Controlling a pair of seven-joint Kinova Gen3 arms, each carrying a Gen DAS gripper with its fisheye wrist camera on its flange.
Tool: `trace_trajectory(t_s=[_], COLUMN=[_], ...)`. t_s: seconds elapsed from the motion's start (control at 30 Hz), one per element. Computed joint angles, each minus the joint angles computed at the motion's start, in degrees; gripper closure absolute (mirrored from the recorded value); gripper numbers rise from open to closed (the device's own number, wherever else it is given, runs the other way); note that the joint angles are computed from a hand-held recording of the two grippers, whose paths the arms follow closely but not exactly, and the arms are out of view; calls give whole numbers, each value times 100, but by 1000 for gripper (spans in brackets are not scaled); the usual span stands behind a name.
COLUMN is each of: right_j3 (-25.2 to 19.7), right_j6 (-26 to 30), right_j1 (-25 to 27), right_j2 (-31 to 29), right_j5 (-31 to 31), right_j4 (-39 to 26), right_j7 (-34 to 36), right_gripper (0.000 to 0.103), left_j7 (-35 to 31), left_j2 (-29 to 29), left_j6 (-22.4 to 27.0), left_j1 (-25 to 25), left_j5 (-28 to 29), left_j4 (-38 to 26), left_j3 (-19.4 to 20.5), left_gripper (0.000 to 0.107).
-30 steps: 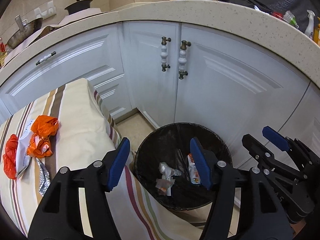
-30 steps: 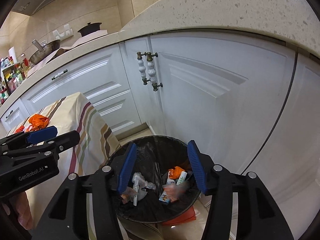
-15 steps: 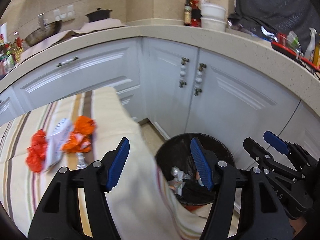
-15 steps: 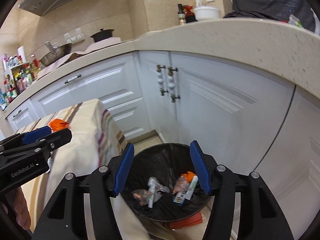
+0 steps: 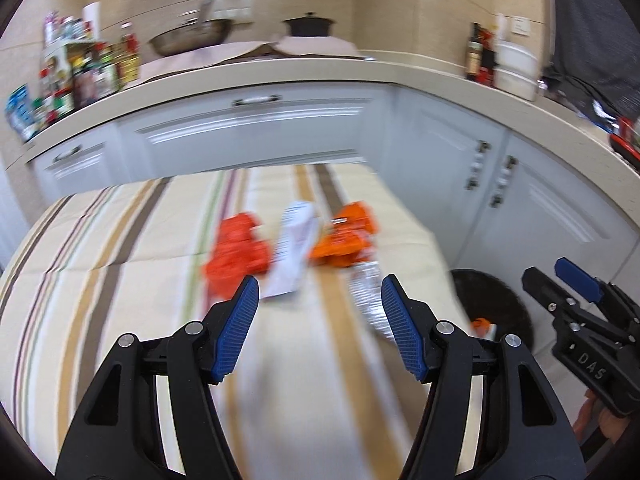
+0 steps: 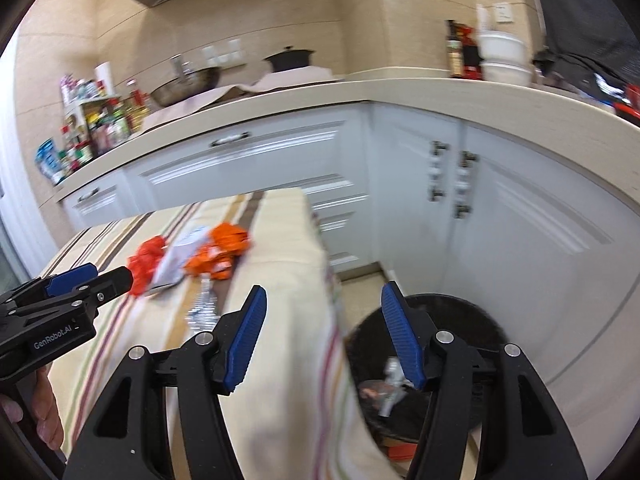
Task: Collect trash
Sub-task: 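Move both open grippers back over the table, then grasp the silver foil wrapper with the right gripper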
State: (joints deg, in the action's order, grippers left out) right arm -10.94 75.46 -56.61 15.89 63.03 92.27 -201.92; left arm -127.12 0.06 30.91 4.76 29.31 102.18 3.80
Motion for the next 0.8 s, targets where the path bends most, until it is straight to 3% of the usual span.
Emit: trace_trajectory(t_s=[0.4, 0.8], right_j3=[359, 694], right_j6=[-1005, -1452], right_j1=[137, 454], right_j2=[618, 913], right_j5=[-412, -1748], right_j4=[-910, -1528], right_j7=[1176, 2521], right_gripper=[44, 45], left_j7=[-41, -169], left_j2=[223, 488], left_j6=[178, 346], left_j1=[-625, -894], left_j5=[6, 153], left_j4=[-52, -205], left_j3=[-274, -139], left_gripper=[46, 46])
